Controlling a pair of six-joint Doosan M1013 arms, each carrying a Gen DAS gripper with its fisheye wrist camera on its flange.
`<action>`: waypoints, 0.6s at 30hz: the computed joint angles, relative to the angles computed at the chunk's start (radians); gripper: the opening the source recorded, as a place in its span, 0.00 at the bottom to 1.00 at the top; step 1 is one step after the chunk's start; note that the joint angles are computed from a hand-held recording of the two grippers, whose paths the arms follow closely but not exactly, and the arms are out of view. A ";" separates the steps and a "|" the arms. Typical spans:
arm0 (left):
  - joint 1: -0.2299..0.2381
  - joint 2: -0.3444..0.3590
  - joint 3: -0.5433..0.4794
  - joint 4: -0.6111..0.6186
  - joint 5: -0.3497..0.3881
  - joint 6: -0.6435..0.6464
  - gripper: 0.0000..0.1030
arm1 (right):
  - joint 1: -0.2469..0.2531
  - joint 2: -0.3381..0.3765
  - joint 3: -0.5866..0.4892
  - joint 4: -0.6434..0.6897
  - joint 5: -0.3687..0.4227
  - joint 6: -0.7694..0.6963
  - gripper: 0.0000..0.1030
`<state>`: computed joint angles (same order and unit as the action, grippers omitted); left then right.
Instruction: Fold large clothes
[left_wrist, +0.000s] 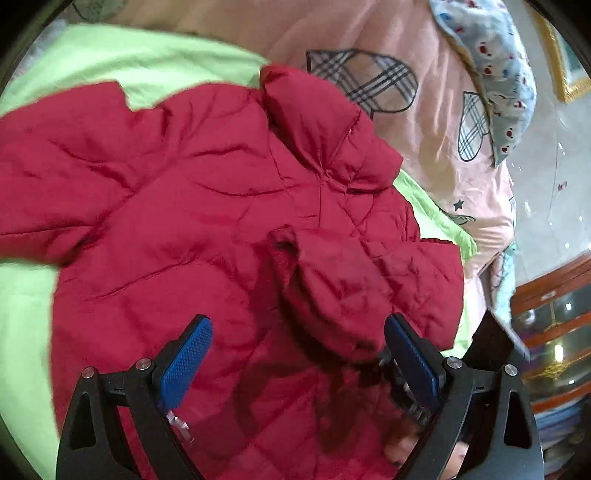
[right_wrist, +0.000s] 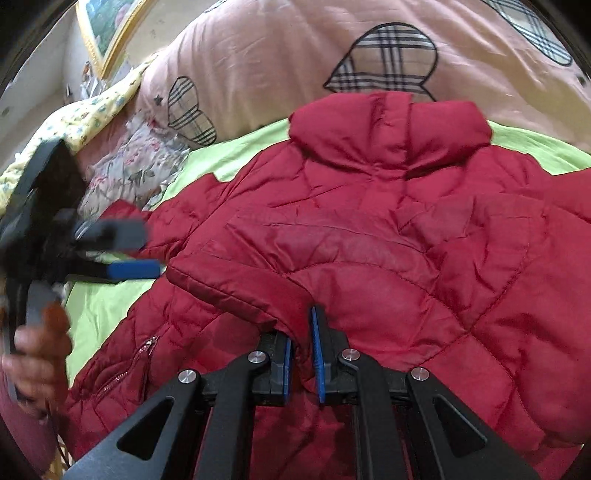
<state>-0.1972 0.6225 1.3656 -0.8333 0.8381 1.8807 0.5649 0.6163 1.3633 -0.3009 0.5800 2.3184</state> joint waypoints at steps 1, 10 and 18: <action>-0.001 0.015 -0.017 -0.001 0.015 -0.002 0.91 | 0.001 0.003 -0.002 0.003 -0.004 -0.004 0.09; -0.010 0.107 -0.131 0.017 0.072 0.006 0.15 | 0.008 0.007 -0.007 -0.021 0.004 0.003 0.15; -0.015 0.038 -0.048 0.040 -0.062 0.117 0.09 | 0.001 -0.043 0.048 0.038 -0.041 -0.002 0.43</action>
<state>-0.2124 0.6606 1.3174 -0.7930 0.7762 1.9981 0.5659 0.5731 1.4112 -0.2628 0.5390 2.3162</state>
